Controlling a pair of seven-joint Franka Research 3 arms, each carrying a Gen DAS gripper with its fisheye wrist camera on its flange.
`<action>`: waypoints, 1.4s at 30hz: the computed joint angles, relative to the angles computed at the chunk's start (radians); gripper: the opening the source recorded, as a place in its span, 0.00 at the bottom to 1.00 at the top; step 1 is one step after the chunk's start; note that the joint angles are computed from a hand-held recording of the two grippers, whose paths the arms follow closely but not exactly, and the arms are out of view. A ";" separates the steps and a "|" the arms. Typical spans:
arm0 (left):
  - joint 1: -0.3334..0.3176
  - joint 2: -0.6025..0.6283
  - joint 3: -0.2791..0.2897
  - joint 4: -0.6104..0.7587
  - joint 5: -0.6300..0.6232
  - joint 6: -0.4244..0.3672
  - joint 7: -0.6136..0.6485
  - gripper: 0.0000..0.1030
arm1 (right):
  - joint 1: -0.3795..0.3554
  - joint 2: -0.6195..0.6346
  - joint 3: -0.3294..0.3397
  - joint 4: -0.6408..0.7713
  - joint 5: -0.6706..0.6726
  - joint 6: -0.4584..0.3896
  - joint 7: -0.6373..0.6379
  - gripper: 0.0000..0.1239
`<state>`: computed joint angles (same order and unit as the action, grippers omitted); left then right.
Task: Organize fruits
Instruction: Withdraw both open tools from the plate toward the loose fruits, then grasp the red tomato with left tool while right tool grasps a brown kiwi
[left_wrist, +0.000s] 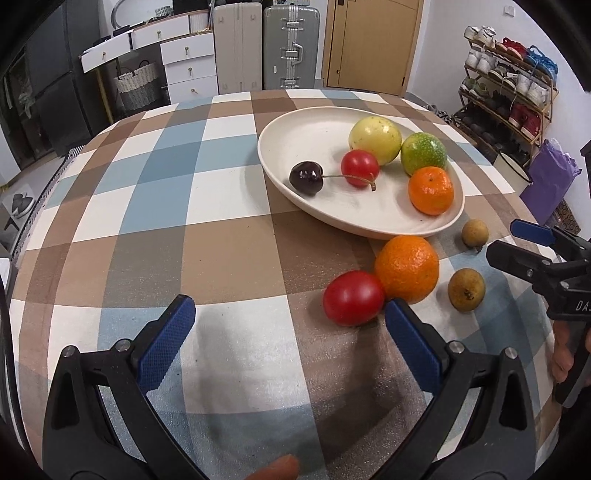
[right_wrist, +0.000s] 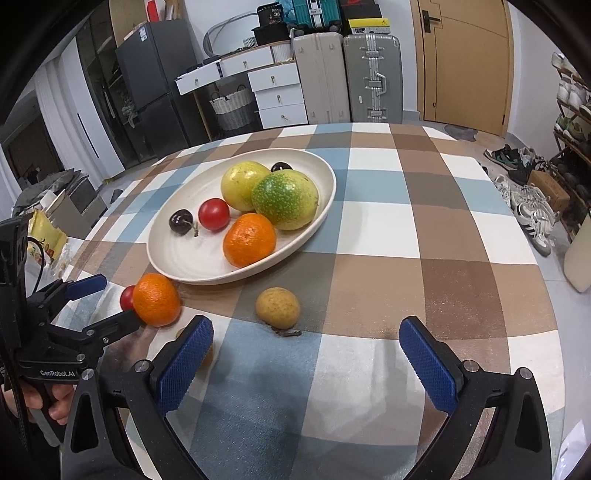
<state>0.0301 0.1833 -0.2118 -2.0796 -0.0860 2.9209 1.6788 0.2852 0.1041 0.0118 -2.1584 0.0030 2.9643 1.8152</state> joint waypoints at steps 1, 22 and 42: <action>-0.004 0.003 0.005 0.005 0.010 -0.001 -0.009 0.99 | 0.005 0.006 -0.008 0.007 -0.021 -0.007 0.017 0.83; 0.026 0.014 -0.018 0.017 -0.045 -0.021 0.068 0.97 | 0.027 0.072 -0.050 0.098 -0.186 -0.098 0.147 0.82; 0.035 -0.043 -0.058 -0.004 -0.603 -0.069 0.580 0.27 | 0.019 0.051 -0.027 0.080 -0.165 -0.094 0.103 0.61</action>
